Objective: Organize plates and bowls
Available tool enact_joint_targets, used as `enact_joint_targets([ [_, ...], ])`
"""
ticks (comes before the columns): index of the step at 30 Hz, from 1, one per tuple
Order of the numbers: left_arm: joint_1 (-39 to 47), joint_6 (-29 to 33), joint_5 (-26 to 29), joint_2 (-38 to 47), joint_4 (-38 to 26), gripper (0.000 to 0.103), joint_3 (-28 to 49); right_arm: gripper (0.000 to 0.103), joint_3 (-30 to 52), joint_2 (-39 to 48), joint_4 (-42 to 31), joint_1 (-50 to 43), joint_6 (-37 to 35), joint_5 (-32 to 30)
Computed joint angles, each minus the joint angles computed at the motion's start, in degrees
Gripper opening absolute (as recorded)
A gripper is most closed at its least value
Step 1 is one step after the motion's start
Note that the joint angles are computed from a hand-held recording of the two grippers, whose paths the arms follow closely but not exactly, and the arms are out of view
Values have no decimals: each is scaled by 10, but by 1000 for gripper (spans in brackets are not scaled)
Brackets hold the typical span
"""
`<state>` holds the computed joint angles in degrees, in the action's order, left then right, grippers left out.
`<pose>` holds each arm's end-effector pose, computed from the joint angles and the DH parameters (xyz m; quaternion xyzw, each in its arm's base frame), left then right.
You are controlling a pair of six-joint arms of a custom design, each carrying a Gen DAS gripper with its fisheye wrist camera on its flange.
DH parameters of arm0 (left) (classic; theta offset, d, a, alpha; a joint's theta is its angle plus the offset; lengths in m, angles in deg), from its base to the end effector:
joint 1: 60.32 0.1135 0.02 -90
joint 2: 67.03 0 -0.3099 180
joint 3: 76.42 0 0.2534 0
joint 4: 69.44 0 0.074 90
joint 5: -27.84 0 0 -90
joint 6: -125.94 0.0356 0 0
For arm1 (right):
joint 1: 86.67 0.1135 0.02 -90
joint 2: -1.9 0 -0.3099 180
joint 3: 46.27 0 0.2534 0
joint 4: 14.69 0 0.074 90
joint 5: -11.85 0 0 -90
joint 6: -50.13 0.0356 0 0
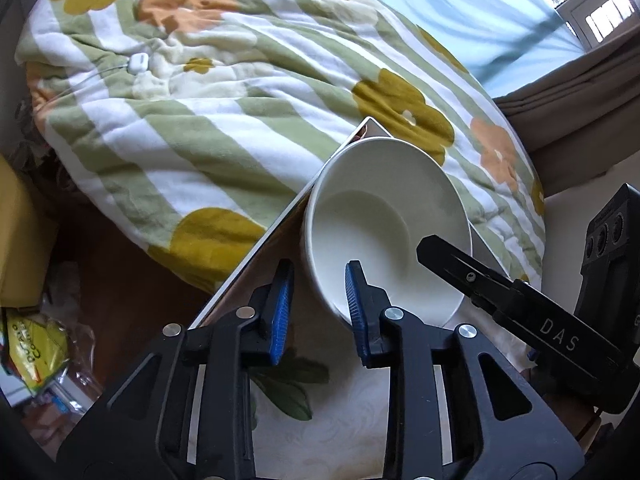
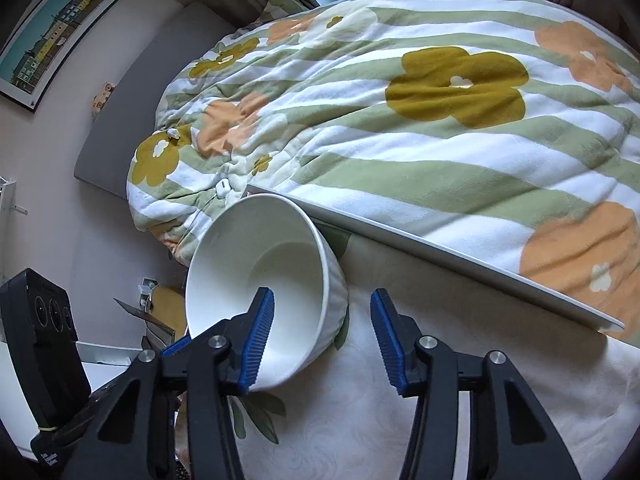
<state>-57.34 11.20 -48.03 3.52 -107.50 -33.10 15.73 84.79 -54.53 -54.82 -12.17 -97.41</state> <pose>0.1877 0.0011 0.1912 -0.2067 0.9475 -0.1581 0.1858 0.2240 0.1530 0.2368 -0.0768 0.9518 0.2642 0.1358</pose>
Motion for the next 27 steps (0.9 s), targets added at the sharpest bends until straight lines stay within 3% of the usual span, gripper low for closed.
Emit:
enact_joint_targets([
  [2, -9, 0, -13, 3, 6, 19, 1, 43, 0, 7, 6, 3, 2, 4],
  [4, -20, 2, -30, 4, 3, 19, 4, 20, 1, 16, 11, 9, 1, 9],
  [5, -23, 2, -33, 3, 4, 19, 4, 18, 1, 18, 10, 12, -1, 18],
  [12, -31, 9, -44, -14, -12, 19, 9, 17, -5, 7, 17, 14, 7, 26],
  [18, -99, -34, -101, -106, -97, 19, 43, 17, -20, -61, -1, 16, 13, 24],
  [23, -257, -137, -213, -187, -197, 19, 99, 17, -34, -166, -50, 14, 18, 25],
  [27, -500, -323, -359, -201, -305, 19, 165, 17, -27, -271, -136, 4, 13, 30],
])
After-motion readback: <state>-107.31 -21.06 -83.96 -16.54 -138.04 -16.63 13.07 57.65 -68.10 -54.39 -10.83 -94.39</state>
